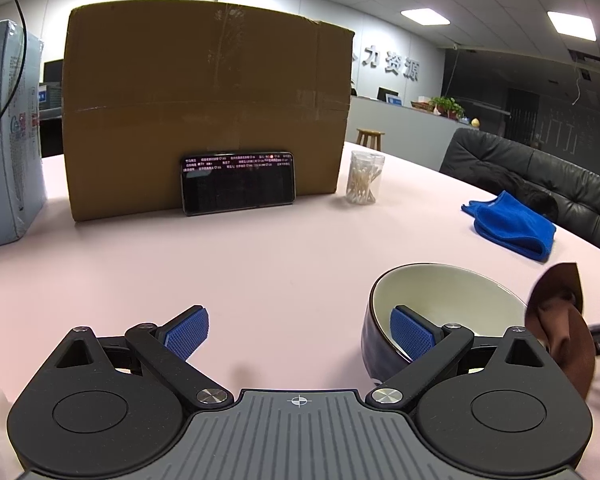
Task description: Clean bowl
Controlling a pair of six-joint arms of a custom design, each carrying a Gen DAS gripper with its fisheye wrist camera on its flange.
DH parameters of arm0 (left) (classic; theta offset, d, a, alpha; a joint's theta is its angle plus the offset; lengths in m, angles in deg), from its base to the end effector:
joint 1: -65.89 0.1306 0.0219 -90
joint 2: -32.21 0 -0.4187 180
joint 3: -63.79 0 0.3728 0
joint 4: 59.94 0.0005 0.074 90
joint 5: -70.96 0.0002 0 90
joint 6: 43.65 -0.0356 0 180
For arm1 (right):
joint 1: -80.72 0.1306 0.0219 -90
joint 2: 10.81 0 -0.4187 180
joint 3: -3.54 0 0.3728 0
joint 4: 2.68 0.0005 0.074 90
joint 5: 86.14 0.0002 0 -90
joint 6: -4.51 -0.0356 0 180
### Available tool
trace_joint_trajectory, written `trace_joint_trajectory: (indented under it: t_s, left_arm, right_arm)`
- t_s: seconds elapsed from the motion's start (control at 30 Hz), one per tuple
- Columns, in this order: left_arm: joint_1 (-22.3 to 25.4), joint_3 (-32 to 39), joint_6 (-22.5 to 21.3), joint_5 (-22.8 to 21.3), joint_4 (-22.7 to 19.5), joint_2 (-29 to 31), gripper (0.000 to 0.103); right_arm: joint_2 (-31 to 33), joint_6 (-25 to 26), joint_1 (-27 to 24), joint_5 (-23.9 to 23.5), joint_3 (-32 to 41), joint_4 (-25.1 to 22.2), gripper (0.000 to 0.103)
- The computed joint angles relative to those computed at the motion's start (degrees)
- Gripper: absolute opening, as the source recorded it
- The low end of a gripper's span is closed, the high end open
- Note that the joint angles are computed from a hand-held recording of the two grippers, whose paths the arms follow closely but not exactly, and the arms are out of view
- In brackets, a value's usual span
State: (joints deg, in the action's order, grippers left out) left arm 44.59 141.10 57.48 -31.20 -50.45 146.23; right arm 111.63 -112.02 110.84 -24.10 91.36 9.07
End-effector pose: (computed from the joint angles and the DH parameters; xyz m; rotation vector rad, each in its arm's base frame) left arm 0.5502 -0.2070 0.2403 0.0486 2.0366 -0.1384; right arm 0.5544 0.3404 0.2310 -0.4062 2.0562 1.1042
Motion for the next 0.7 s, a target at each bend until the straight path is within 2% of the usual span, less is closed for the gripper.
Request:
trace_joint_trajectory:
  t_s: [0.17,0.33,0.47,0.53,0.7]
  left_arm:
    - [0.0,0.1,0.0,0.2,0.0,0.0,0.099]
    - [-0.3,-0.1,-0.2,-0.2,0.3,0.1,0.099]
    - [-0.4,-0.2,-0.4,-0.4,0.4,0.1,0.099]
    - [-0.5,-0.2,-0.4,-0.4,0.4,0.1,0.099]
    - [-0.4,-0.3,-0.5,-0.4,0.5,0.1,0.099]
  right_arm:
    - [0.1,1.5,0.8,1.1,0.5,0.3,0.016]
    - [-0.5,1.7,1.0,6.5,0.1,0.7,0.016]
    - [-0.4,2.6,1.2,9.0,0.7,0.1,0.015]
    - [-0.5,3.4,1.4,9.0,0.6,-0.2,0.015]
    - [-0.7,4.9,1.8,4.6,0.4,-1.3,0.016]
